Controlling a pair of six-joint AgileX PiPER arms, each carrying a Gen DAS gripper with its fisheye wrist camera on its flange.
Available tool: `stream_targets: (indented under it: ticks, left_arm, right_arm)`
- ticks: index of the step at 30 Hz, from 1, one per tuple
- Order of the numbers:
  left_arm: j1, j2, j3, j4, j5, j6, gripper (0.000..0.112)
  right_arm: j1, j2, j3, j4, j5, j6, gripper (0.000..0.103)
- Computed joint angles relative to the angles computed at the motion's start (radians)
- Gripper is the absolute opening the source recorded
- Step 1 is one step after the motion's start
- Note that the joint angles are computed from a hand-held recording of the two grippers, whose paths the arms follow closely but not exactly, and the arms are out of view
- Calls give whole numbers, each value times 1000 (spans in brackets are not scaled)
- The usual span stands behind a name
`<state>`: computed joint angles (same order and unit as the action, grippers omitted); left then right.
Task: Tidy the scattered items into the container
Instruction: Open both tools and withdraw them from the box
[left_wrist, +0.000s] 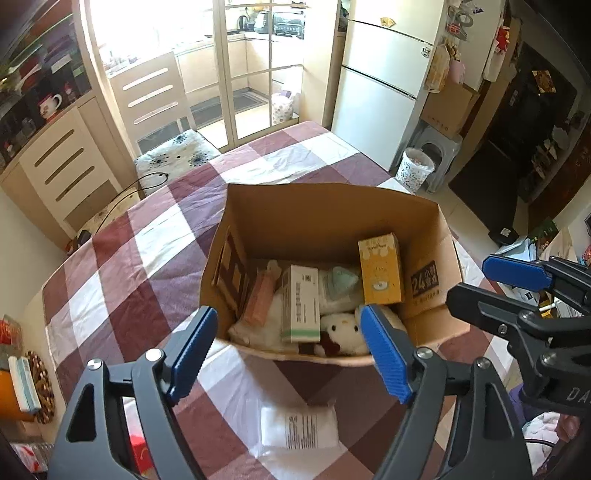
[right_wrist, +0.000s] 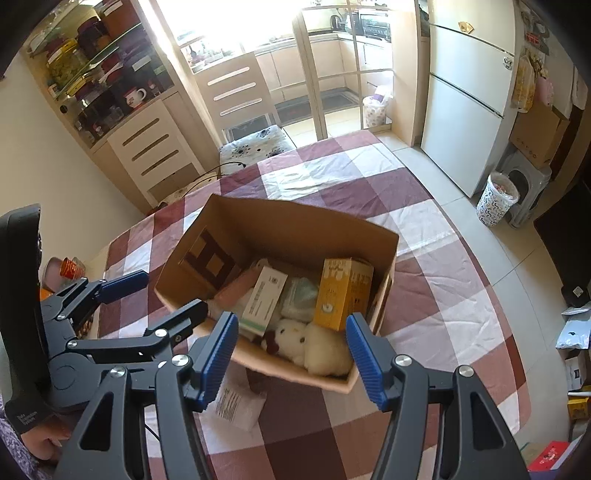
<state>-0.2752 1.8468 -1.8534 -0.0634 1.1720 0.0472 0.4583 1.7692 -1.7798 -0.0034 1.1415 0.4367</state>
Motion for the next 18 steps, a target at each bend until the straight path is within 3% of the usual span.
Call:
stream_targets:
  ticks: [18]
  left_arm:
    - [37, -290, 410, 36, -73, -99, 82]
  right_arm:
    - [122, -129, 196, 32, -33, -8, 62]
